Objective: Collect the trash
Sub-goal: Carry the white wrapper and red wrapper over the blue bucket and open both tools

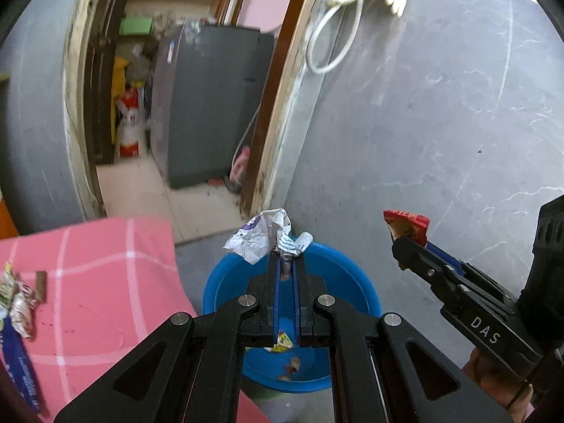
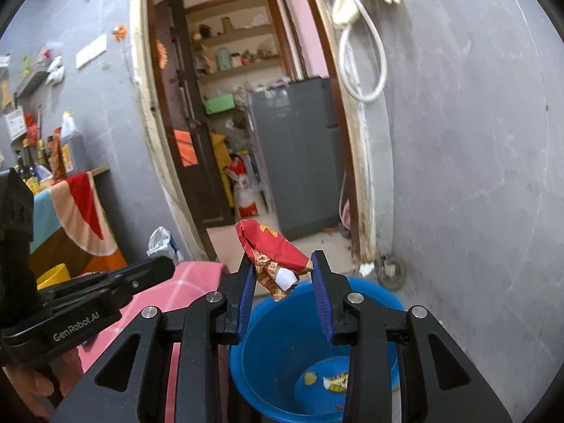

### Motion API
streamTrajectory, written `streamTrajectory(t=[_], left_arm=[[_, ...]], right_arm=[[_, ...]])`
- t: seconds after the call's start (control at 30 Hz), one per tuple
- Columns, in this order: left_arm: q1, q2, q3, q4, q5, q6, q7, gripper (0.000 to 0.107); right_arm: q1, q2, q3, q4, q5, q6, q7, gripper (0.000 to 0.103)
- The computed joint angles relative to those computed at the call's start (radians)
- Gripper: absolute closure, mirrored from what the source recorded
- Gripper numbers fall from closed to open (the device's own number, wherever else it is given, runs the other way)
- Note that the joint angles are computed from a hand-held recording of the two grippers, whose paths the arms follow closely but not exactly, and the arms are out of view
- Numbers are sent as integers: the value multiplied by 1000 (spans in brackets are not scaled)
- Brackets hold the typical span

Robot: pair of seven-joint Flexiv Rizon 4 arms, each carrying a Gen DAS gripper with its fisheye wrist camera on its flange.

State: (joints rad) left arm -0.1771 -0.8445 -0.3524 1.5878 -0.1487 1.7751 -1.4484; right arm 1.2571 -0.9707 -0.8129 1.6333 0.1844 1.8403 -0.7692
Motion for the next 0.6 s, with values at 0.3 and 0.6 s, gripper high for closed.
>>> streamTrajectory(t=[0.3, 0.6], left_arm=[[-22, -53, 23, -94, -68, -159, 26, 101], [-11, -59, 18, -86, -116, -173, 46, 81]], right_arm=[[-129, 33, 146, -37, -109, -90, 78, 71], [-211, 30, 223, -77, -223, -129, 175, 64]])
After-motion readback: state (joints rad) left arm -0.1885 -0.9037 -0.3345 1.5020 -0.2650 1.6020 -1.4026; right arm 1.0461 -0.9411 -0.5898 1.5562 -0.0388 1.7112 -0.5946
